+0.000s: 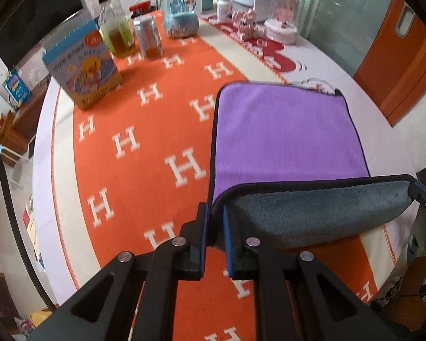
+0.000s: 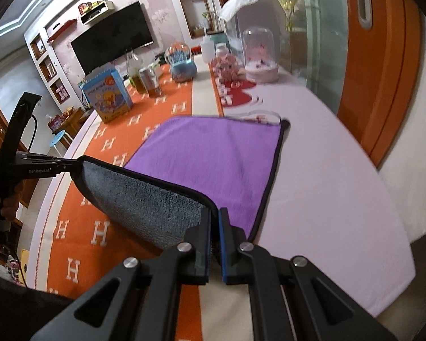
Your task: Fold towel
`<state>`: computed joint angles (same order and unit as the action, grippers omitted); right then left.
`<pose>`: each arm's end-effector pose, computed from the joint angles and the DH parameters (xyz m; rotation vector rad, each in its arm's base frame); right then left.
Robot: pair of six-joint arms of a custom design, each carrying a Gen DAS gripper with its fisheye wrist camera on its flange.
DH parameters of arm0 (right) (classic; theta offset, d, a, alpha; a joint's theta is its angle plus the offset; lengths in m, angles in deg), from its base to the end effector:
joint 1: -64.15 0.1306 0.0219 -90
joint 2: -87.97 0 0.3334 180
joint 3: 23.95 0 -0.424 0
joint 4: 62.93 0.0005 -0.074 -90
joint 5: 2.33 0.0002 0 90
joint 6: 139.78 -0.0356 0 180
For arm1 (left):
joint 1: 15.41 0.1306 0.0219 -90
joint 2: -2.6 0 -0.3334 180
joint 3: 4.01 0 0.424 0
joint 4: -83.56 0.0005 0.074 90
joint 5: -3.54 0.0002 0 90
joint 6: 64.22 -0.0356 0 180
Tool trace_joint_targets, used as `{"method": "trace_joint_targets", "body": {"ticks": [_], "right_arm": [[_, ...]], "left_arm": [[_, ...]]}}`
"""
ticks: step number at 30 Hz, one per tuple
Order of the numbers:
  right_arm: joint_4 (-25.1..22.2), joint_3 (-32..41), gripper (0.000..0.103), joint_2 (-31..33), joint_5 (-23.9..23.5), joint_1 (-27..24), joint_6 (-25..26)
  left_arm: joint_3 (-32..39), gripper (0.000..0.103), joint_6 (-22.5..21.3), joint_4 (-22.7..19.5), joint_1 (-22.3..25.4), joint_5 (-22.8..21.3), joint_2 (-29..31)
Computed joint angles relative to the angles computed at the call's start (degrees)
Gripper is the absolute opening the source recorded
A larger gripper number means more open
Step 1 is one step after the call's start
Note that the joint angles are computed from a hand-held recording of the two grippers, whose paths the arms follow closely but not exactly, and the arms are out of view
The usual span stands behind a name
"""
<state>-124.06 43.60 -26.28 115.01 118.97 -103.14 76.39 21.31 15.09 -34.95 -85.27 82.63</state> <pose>0.2226 0.2865 0.3569 0.1319 2.4465 0.1942 0.4037 -0.1446 0.3599 0.5803 2.7021 -0.0986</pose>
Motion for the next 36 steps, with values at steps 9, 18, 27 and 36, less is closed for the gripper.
{"method": "trace_joint_targets", "body": {"ticks": [9,18,27,36], "right_arm": [[3.05,3.00,0.005,1.55,2.83,-5.39,8.09],[5.48,5.59,0.005,4.24,4.80,-10.75,15.55],[10.33,5.57,0.005,8.80,11.51,-13.58,22.05],[14.13,4.82,0.005,12.45,9.27,-17.30,24.81]], "left_arm": [[8.27,0.009,-1.02,3.25,-0.32,-0.30,6.49],[13.05,0.009,1.11,10.62,-1.98,-1.95,11.94],[13.44,0.008,4.42,18.28,-3.40,-4.04,16.77],[16.60,0.009,7.65,17.65,-3.86,-4.82,23.23]]}}
